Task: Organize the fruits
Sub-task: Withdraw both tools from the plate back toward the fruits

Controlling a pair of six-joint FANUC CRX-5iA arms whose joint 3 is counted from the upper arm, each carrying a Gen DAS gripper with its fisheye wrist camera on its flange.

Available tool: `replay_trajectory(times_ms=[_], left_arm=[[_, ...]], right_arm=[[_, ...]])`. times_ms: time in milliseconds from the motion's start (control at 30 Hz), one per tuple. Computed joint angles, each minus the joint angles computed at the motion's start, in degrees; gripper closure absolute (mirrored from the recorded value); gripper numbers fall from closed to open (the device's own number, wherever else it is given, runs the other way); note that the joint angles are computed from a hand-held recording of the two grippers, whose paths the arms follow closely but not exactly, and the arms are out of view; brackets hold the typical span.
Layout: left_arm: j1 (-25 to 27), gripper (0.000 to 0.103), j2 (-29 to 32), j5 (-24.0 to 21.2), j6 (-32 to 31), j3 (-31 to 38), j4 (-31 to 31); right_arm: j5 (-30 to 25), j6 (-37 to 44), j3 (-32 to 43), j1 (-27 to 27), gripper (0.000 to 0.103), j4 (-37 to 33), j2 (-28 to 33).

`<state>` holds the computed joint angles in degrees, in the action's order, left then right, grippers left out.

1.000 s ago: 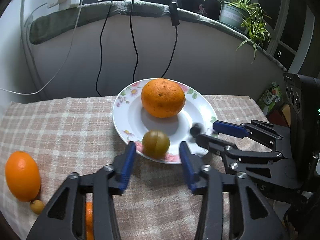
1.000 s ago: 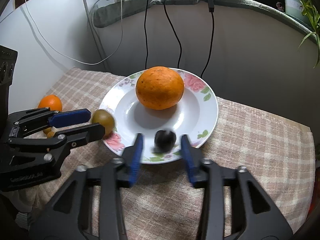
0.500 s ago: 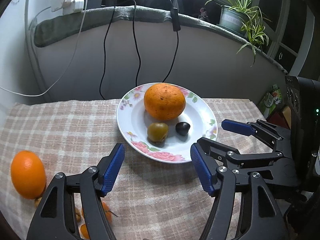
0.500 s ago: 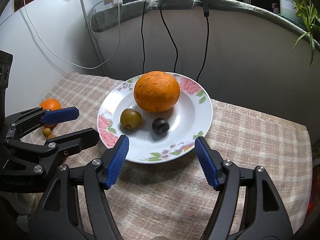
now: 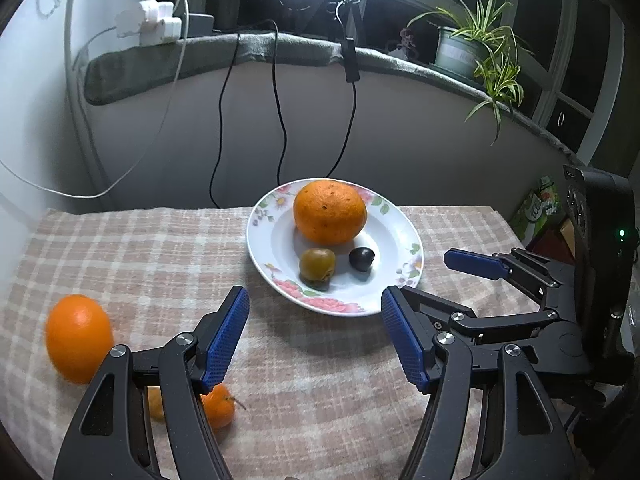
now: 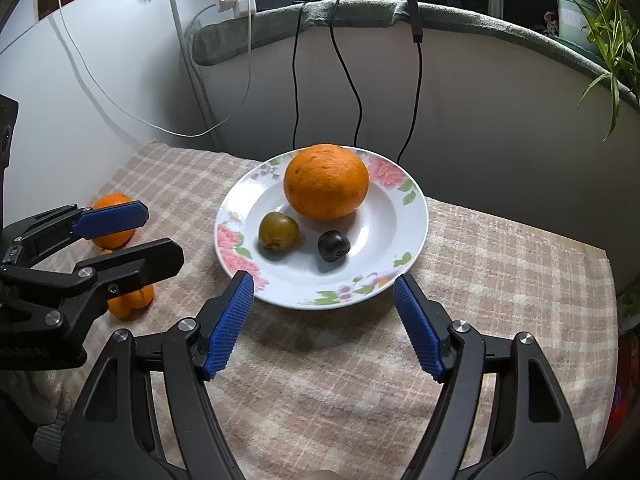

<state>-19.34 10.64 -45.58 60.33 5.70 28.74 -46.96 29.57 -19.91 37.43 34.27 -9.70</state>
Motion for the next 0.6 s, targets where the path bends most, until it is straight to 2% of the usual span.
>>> replay_trajectory(times_ms=[433,600], left_arm=[[2.98,0.035,-6.59,1.27,0.34,-6.47,-0.53],[4.95,0.035,-9.03,1.39,0.83,-8.9,-1.03]], right_arm=[[-1.45,1.54,1.15,4.22,0.027,-0.56,-0.39],[-0.35,1.92,0.76,5.49,0.027,-0.06,-0.5]])
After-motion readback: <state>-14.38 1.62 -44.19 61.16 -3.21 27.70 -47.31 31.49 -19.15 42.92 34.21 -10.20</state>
